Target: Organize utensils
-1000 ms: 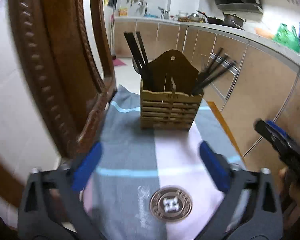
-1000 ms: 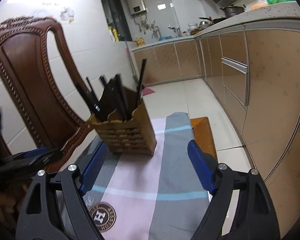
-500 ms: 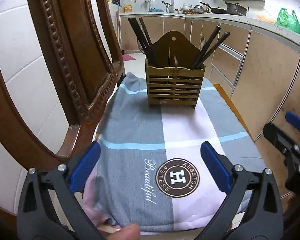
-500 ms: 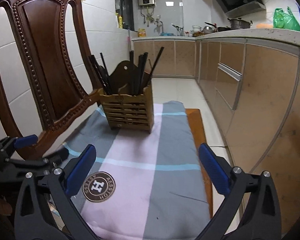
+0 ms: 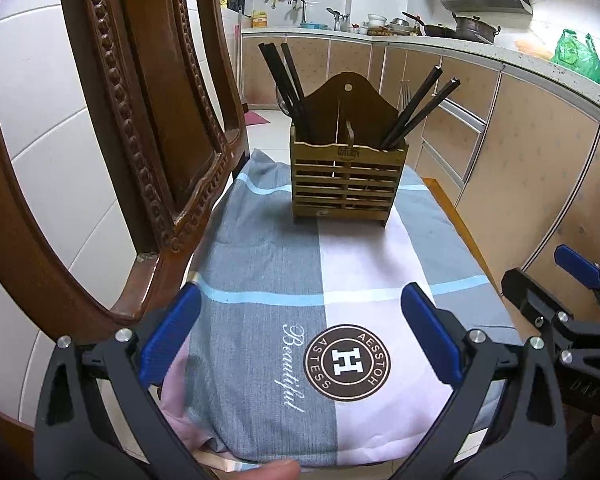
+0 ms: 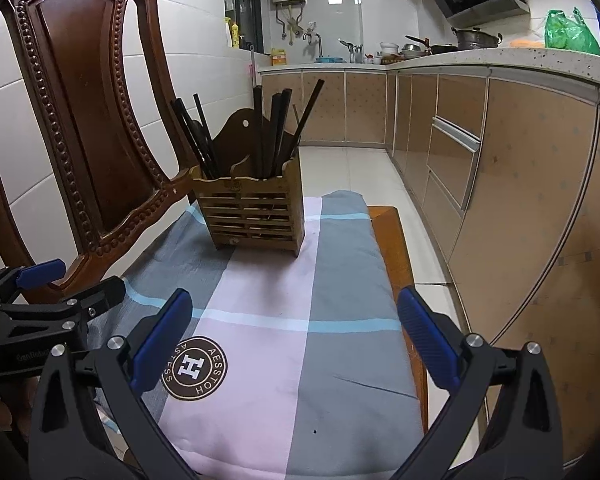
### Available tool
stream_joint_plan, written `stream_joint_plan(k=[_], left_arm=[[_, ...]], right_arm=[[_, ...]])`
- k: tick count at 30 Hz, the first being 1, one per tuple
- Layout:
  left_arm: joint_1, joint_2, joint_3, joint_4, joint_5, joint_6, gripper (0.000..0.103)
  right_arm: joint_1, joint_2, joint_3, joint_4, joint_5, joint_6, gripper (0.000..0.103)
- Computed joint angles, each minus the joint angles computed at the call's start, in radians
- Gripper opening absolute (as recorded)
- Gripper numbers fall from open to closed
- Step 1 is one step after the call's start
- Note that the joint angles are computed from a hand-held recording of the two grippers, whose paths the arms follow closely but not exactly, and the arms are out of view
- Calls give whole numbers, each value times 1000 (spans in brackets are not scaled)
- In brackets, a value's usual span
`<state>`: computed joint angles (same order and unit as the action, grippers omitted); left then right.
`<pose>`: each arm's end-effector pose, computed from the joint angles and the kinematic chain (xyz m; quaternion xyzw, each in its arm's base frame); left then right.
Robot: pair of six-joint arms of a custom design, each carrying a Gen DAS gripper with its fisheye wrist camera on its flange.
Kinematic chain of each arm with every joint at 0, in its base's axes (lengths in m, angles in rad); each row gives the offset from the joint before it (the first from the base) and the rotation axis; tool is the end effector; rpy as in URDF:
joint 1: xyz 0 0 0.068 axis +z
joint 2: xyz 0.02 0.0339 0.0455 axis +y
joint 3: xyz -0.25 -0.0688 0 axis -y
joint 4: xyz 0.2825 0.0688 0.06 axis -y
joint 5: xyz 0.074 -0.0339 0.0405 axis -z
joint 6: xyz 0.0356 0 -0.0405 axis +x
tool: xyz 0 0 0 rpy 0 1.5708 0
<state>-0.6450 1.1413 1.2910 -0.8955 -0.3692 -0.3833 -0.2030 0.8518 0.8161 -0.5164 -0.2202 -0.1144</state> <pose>0.2195 -0.1491 0.3695 0.0445 0.9025 -0.0474 0.4258 0.2292 -0.0392 0.2945 -0.0151 0.8693 0.0181 0.4937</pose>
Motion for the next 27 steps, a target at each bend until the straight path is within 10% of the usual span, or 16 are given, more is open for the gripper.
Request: stream_joint_plan(k=[27], left_arm=[[-9,3,2,16,0,3,99]], right_arm=[[-17,-3,5,7,-13,4,100]])
